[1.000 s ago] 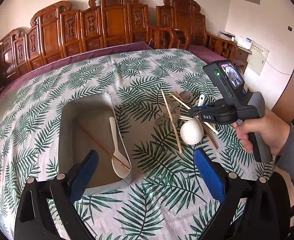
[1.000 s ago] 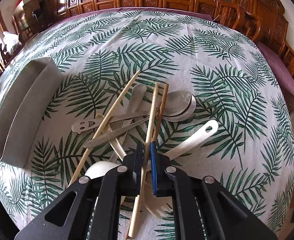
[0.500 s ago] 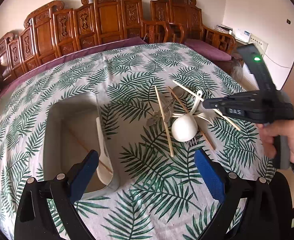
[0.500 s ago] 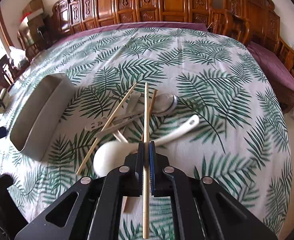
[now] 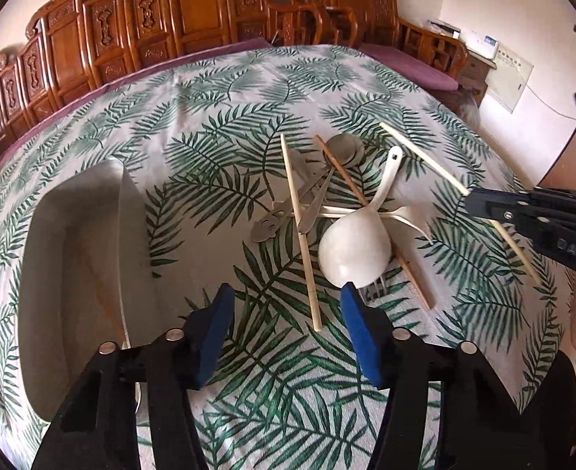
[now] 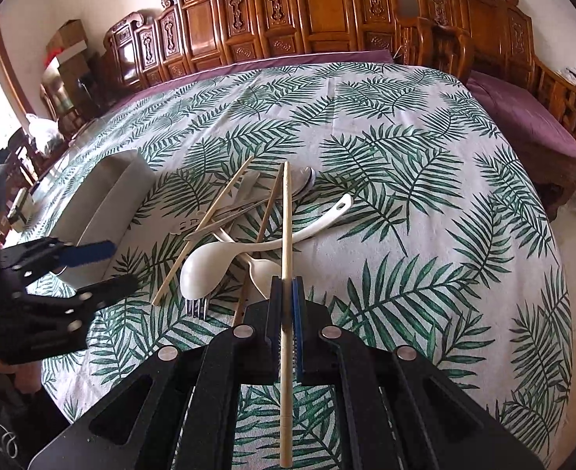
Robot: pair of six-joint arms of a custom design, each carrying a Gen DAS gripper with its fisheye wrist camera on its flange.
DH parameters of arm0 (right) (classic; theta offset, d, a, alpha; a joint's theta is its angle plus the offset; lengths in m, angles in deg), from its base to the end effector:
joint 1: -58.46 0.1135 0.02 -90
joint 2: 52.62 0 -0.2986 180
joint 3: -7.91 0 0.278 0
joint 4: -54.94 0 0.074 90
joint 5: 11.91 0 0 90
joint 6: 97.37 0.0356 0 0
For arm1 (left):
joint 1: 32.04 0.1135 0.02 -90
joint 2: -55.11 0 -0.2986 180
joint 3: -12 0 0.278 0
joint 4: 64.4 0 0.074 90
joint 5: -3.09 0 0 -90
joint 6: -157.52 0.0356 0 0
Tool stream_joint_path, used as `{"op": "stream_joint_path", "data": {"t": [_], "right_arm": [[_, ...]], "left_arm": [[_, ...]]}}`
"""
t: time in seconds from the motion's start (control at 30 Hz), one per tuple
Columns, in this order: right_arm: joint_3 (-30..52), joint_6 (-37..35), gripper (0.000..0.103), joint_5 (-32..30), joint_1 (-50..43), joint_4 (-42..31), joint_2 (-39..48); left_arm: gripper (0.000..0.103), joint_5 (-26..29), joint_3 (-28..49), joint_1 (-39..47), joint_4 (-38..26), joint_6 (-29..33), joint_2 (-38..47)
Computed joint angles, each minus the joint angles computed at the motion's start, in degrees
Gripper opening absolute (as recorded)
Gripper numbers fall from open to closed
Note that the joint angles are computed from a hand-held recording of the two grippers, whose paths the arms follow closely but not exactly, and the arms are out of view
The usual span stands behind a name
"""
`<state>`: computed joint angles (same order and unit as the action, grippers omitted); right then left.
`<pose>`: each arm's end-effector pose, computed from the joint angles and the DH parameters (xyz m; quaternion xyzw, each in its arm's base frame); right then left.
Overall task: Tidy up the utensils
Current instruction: 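Grasp a wooden chopstick with the left tool while the right tool holds its chopstick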
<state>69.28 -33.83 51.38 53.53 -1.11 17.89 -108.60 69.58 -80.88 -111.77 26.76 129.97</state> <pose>0.2397 -0.0046 0.2548 -0.2262 0.9243 0.1606 0.2622 0.1766 -0.1821 0.2224 0.0263 0.9587 -0.0216 0.2823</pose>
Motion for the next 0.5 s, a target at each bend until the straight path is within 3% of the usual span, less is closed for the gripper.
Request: {"op": "stream_joint_path", "data": {"t": [0.07, 0.33, 0.5], "right_arm": [[-0.2, -0.2, 0.006, 0.1, 0.0, 0.1, 0.2], [0.1, -0.9, 0.006, -0.8, -2.2, 0.2, 2.4], [0.9, -1.0, 0.006, -1.4, -3.6, 0.0, 3.5]], "left_arm": [[0.045, 1.3, -0.1, 1.5, 1.3, 0.1, 1.3], [0.040, 4.0, 1.4, 4.3, 5.1, 1.0, 6.2], [0.025, 4.7, 3.9, 5.8, 4.6, 2.0, 10.2]]}}
